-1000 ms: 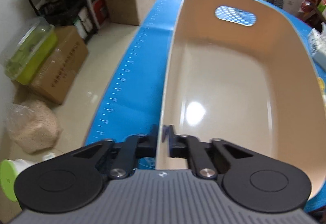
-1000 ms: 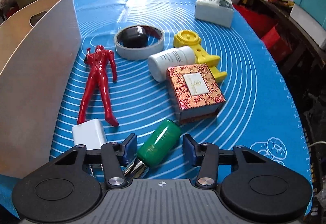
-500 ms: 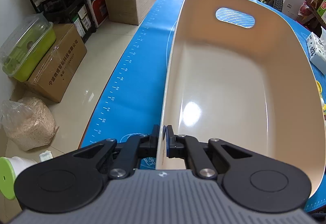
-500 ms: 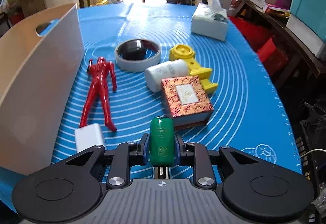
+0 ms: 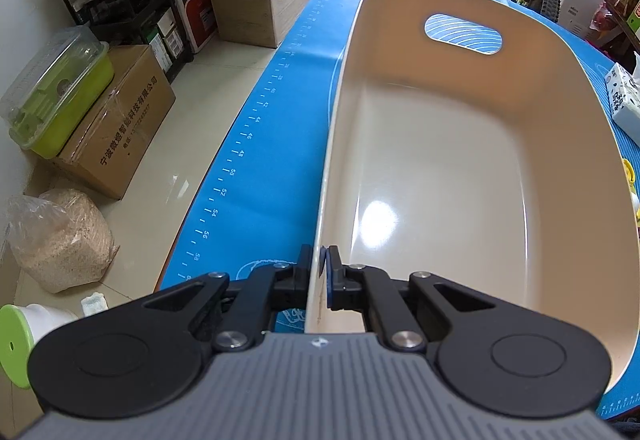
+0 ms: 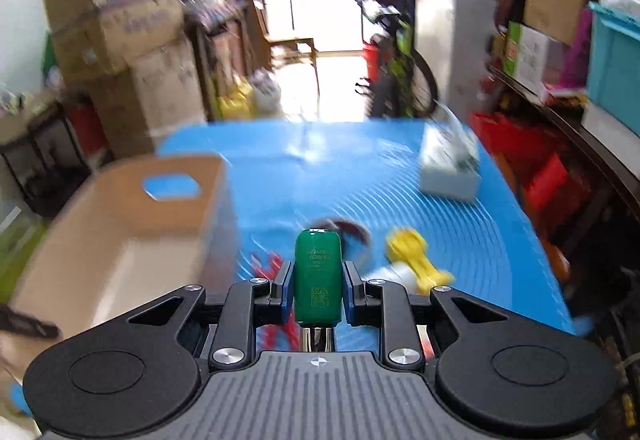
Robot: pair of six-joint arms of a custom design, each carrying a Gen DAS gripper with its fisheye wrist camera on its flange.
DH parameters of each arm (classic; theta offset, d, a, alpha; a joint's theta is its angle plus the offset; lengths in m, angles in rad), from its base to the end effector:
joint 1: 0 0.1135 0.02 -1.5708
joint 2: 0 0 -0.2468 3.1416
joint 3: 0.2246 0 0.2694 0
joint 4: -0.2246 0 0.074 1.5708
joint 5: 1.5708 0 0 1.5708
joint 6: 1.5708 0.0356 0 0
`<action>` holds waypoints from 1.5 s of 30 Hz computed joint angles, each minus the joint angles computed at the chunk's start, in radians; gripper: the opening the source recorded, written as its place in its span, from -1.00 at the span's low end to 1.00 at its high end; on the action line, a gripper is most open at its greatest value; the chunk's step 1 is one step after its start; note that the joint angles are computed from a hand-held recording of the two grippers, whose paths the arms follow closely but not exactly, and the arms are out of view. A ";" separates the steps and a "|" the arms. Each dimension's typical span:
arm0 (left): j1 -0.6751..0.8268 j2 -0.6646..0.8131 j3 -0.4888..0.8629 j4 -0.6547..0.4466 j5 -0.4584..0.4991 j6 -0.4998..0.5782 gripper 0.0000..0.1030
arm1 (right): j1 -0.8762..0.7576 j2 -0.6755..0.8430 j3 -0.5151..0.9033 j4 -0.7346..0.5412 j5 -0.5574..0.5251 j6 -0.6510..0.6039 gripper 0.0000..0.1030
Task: Organize rigid objects
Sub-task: 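Carry the green screwdriver into the bin with the right tool and release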
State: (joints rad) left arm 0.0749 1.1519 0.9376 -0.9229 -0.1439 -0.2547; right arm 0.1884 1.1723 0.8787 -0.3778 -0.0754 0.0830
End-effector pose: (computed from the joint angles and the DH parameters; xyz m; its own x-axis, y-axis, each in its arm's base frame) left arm 0.2339 0.0227 0.2426 -0.8419 -0.3132 -0.4394 -0.3578 0.9336 0.0201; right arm 0.2733 0.0548 0.2543 -0.6293 -0.0358 -0.7764 -0.1932 0.9748 0.1116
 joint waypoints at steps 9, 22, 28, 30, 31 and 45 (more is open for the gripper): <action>-0.002 0.002 0.001 -0.001 -0.003 -0.010 -0.85 | 0.196 0.180 0.209 0.013 -0.025 0.034 -0.35; -0.003 0.004 0.002 -0.002 -0.003 -0.010 -0.85 | 0.407 0.489 0.395 -0.070 0.103 -0.044 -0.35; -0.010 0.009 0.004 -0.001 -0.009 -0.014 -0.85 | 0.423 0.603 0.501 -0.236 0.097 -0.097 -0.35; -0.013 0.009 0.004 -0.001 -0.012 -0.013 -0.85 | 0.416 0.621 0.516 -0.280 0.084 -0.106 -0.35; -0.016 0.010 0.004 -0.001 -0.016 -0.014 -0.84 | 0.410 0.623 0.522 -0.291 0.068 -0.097 -0.34; -0.020 0.013 0.006 -0.005 -0.025 -0.015 -0.83 | 0.315 0.343 0.335 -0.140 0.020 -0.060 0.57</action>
State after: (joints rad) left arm 0.0549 1.1647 0.9440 -0.9283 -0.1689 -0.2696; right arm 0.5033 1.5153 1.2136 -0.5177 -0.0554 0.0229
